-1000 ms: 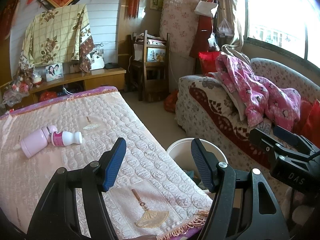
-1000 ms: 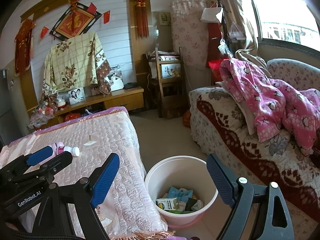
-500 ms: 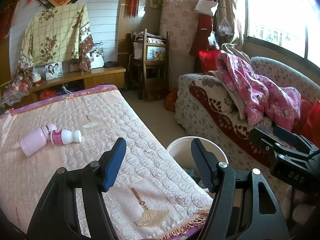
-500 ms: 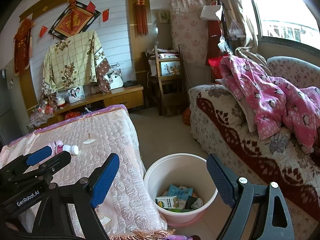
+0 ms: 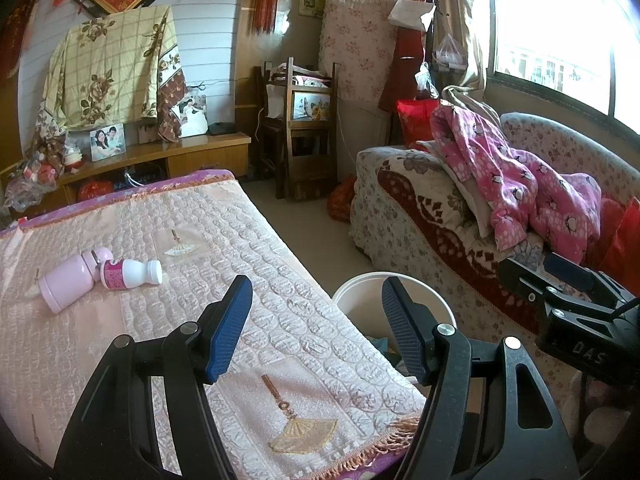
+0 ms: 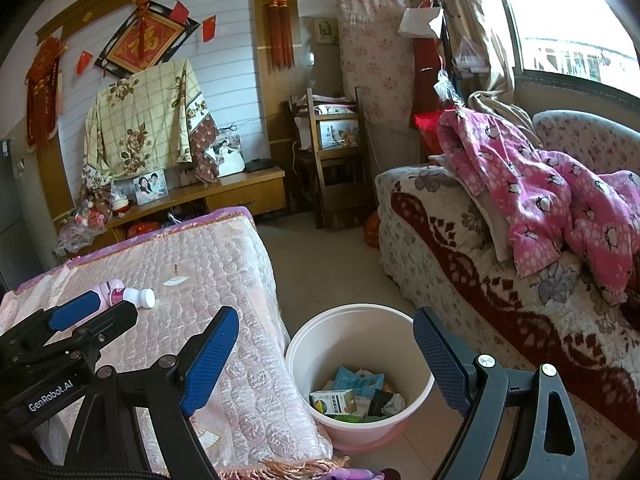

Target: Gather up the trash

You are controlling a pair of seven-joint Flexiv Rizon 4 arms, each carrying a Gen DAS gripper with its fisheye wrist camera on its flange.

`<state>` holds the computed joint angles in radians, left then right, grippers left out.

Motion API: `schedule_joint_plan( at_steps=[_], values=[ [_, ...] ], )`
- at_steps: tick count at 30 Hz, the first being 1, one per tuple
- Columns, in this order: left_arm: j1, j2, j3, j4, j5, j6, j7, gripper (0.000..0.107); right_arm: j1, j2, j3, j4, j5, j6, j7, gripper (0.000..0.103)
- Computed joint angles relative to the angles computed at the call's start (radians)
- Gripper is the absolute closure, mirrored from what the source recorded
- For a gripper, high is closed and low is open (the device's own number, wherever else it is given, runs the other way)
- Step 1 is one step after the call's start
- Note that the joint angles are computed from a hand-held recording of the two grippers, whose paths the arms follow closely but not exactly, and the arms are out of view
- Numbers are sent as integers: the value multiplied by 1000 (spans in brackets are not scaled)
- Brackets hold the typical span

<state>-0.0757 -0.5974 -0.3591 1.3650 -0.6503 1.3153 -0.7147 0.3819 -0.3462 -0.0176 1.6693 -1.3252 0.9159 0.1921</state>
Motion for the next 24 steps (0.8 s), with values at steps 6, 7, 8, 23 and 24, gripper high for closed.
schedule_joint_plan(
  at_steps=[6,7,8,23,24],
  values=[
    [1,0,-5,8,-1,7,4,40,-3,4,1,11,-3,3,7,16],
    [2,0,-7,10,-2,7,5,40,-4,3,1,10,-3,3,6,16],
    [3,1,-7,12,-2,8,6,40,-4,5,2,14,-6,4,10,16],
    [5,0,-7,14,-9,-16,22,40,-11,8,5,25,7,6,2,15],
    [3,-1,-4,13,-8,-21,20,40,-11,7,6,24,9,6,1,15]
  ],
)
